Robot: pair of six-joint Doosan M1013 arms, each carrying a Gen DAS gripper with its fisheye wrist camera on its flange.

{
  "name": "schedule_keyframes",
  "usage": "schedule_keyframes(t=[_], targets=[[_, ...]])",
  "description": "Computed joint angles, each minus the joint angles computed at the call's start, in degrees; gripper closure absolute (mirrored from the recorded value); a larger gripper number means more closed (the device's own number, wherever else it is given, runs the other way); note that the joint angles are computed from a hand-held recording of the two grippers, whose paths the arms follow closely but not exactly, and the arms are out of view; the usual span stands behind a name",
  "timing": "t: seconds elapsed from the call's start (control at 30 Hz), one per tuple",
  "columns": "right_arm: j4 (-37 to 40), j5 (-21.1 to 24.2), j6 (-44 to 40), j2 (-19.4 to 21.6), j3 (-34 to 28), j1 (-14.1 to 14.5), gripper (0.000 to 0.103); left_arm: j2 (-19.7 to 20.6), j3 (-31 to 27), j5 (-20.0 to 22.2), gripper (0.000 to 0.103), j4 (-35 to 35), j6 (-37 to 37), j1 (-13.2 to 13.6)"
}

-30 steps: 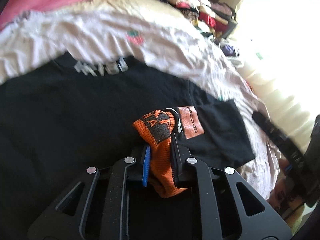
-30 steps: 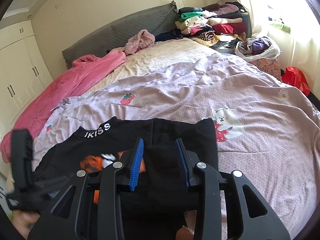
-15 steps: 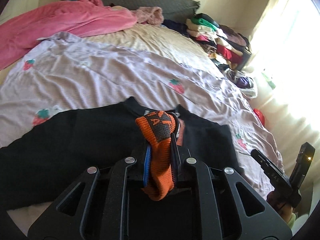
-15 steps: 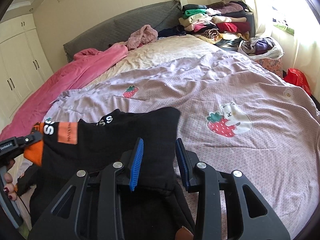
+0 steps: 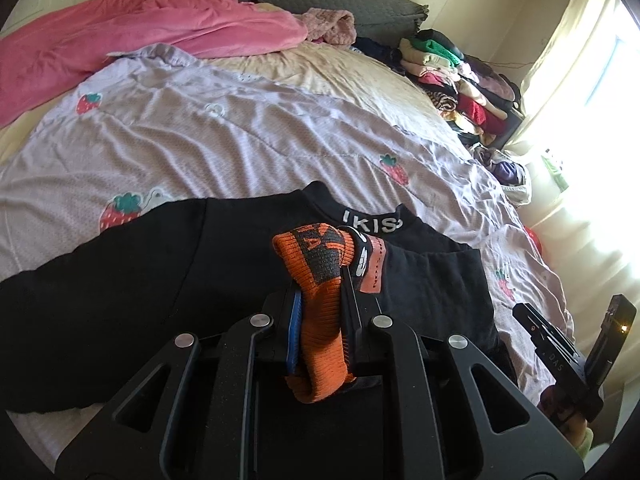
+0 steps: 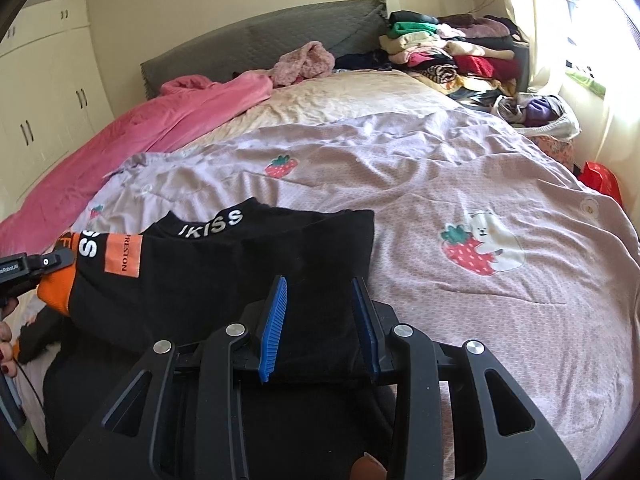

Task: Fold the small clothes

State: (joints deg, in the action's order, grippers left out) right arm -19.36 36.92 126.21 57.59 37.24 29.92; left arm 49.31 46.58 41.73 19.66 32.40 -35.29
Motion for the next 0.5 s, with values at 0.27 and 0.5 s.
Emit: schedule_keyframes(t=[0.27, 0.5], targets=[[0.9, 0.5, -2.0, 0.5, -0.8, 0.3, 0.071, -0.3, 0.8, 1.7, 0.092, 1.0, -1.5, 0.2], [0.7, 0.5, -1.8, 0.5, -0.9, 0.3, 0.069, -1.4, 2.5, 1.6, 0.092, 4.4, -5.2, 0.2]])
